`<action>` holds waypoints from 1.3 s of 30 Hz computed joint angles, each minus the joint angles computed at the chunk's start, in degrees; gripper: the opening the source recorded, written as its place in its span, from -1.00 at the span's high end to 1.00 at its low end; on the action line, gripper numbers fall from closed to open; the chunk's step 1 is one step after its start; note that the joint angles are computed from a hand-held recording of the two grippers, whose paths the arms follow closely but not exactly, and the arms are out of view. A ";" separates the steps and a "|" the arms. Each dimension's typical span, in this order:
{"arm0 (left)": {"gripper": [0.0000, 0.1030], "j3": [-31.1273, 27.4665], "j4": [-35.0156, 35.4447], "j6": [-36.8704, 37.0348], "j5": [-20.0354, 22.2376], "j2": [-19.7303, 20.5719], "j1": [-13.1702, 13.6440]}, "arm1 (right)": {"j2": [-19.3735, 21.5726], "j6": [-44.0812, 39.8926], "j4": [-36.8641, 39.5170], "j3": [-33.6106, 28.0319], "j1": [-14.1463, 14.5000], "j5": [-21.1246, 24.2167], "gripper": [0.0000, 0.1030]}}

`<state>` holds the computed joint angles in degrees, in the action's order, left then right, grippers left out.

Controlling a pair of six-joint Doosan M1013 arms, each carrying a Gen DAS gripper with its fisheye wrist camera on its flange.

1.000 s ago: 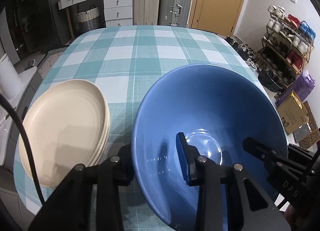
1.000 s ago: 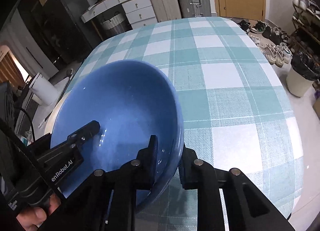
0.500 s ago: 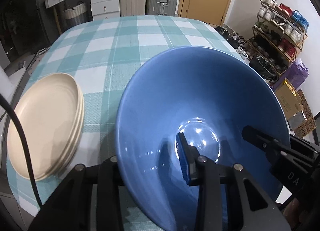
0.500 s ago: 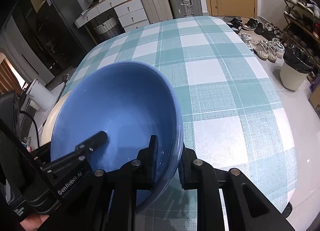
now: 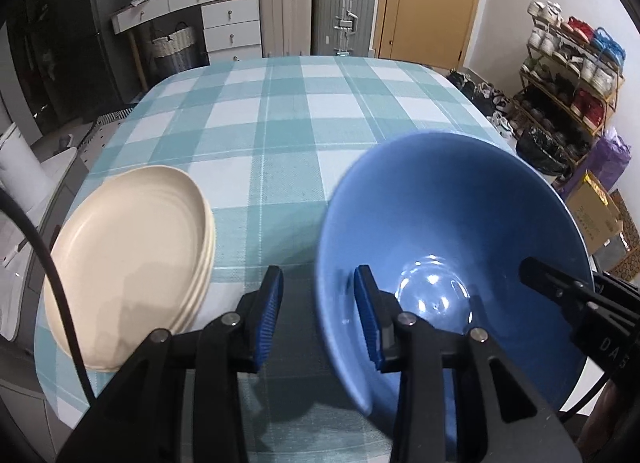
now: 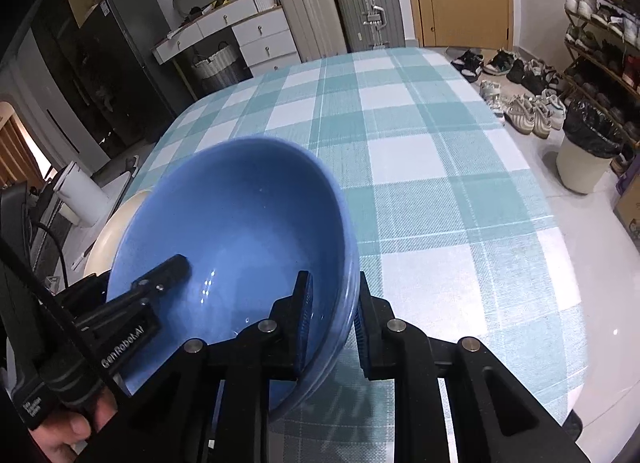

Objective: Organize plates and bowls
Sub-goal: 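Lower the large blue bowl onto the blue bowl stack and open both grippers, then close both grippers on the rim of the nested blue bowl stack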

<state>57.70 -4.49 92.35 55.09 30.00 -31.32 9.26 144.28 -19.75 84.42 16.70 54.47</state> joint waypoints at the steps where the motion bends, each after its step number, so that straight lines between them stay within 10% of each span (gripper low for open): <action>1: 0.21 -0.05 -0.25 0.03 0.04 -0.01 0.14 | -0.09 0.49 -0.96 -0.01 0.17 0.02 0.64; 20: -0.05 6.38 -4.99 1.94 -10.89 -4.74 1.64 | -3.58 12.83 -21.83 1.59 5.54 -0.80 0.40; 23: -0.20 8.64 -5.16 2.18 -14.89 -6.16 1.86 | -4.62 14.63 -21.99 3.10 5.44 -4.38 0.02; 25: -0.77 9.91 -5.67 2.39 -16.85 -6.91 1.99 | -5.51 17.95 -23.91 4.78 5.60 -7.33 -0.45; 30: -0.82 12.67 -7.02 5.05 -21.88 -8.62 1.95 | -6.18 23.05 -27.16 6.61 6.35 -8.01 -0.66; 39: -0.82 11.38 -8.12 5.40 -19.03 -7.88 1.95 | -6.38 21.83 -21.40 7.38 4.64 -10.16 -0.66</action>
<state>69.08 -12.61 97.75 36.05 22.12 -29.38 2.88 166.12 -41.15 91.80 21.35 44.30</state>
